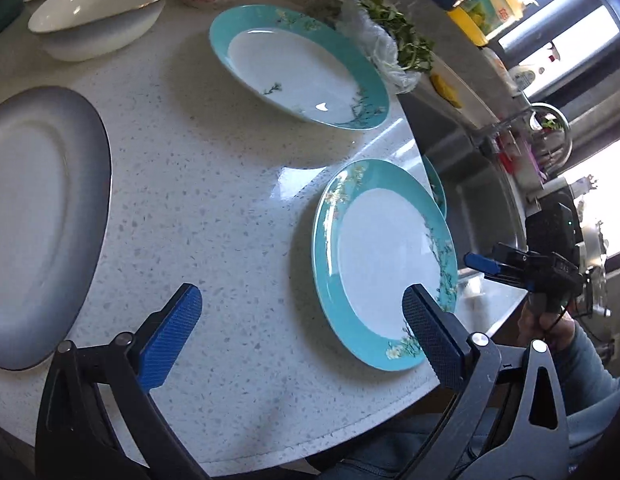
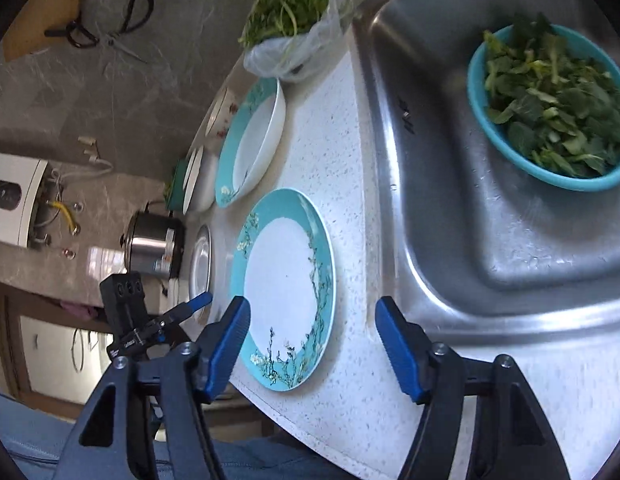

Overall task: Organize plates and bowls
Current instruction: 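Move both grippers to the flat teal floral plate and grasp its rim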

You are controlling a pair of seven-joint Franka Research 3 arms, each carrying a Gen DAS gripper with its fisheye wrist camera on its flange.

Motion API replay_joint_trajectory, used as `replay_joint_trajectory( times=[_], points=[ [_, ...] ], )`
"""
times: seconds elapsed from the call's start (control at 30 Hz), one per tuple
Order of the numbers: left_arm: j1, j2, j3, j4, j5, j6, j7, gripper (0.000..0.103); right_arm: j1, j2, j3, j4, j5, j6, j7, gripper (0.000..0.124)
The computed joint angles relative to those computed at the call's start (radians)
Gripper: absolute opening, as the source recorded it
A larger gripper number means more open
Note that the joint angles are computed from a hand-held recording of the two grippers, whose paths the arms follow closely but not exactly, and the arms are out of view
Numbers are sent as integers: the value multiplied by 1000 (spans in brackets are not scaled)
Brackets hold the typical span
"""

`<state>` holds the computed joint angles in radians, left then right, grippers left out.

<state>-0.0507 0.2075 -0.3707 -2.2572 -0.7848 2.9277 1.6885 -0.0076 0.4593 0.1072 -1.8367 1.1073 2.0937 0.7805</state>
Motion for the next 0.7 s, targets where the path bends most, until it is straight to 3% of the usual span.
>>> replay_joint_trajectory(
  times=[0.17,0.27,0.4,0.43,0.5,0.7],
  points=[
    [24,68,-25,61,-12,-15,37,78,-6,58,13,51,-13,-48,-6,60],
    [17,85,-17,71,38,-20,0,77,-15,61,21,44,12,-50,-36,60],
    [41,97,-54,75,35,2,5,74,-20,70,16,66,-19,-76,-38,50],
    [52,101,-68,78,27,1,15,71,-22,68,17,68,-18,-84,-41,50],
    [73,106,-93,82,4,-9,50,54,-27,68,20,75,-19,-106,-56,50],
    [67,117,-92,98,25,-25,55,44,-17,108,22,117,-45,-133,-36,48]
  ],
)
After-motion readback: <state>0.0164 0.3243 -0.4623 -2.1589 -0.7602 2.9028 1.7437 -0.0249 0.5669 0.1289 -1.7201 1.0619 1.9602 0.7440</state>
